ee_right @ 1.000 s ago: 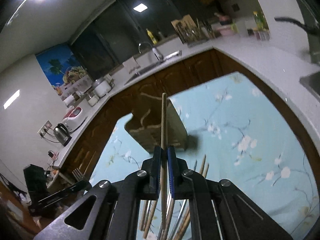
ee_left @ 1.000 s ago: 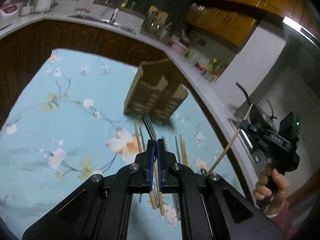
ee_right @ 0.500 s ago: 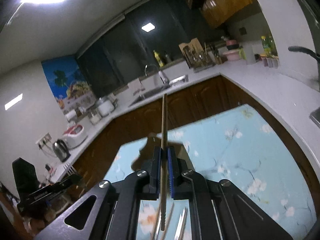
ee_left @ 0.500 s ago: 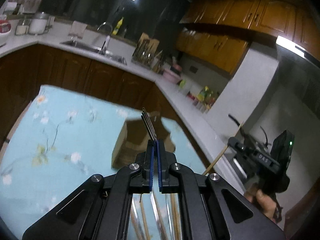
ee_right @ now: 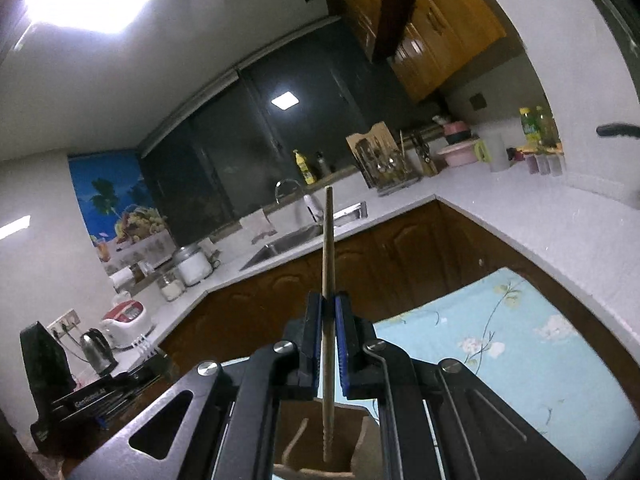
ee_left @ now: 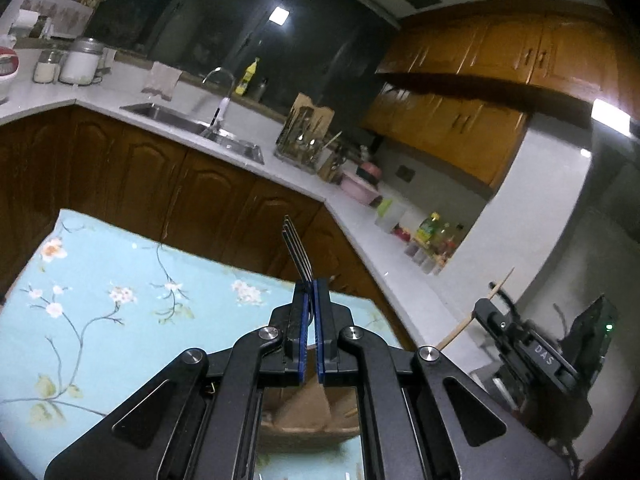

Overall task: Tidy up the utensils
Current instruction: 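Carry fork and chopstick into the wooden holder while both tools open to release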

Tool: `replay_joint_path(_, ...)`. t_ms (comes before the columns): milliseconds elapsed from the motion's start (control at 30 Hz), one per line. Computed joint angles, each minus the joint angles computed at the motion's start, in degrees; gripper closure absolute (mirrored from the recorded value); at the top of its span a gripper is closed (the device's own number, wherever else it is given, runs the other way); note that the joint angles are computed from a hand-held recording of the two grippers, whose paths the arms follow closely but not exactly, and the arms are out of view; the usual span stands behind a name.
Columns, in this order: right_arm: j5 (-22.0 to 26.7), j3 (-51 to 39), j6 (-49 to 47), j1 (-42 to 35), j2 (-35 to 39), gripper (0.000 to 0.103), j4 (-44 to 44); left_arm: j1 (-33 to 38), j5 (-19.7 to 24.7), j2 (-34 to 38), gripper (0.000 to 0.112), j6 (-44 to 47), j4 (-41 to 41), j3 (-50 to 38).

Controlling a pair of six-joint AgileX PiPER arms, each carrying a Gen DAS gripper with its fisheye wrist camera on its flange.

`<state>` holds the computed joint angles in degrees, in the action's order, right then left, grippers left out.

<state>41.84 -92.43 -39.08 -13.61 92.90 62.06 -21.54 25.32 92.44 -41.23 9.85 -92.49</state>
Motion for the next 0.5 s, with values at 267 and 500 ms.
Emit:
replay_joint_path(267,-5.9,8.8,-8.0,3.3,1.7,0.096,3.0,-1.3,-1.9,6.0,0.110,1.0,-1.1,1.5)
replay_joint_path(500,-4.7,9.0,-8.5,4.3,3.3,0.096,1.2,-2.5,0.1,7.3,0.110,-2.2,3.3,2.1)
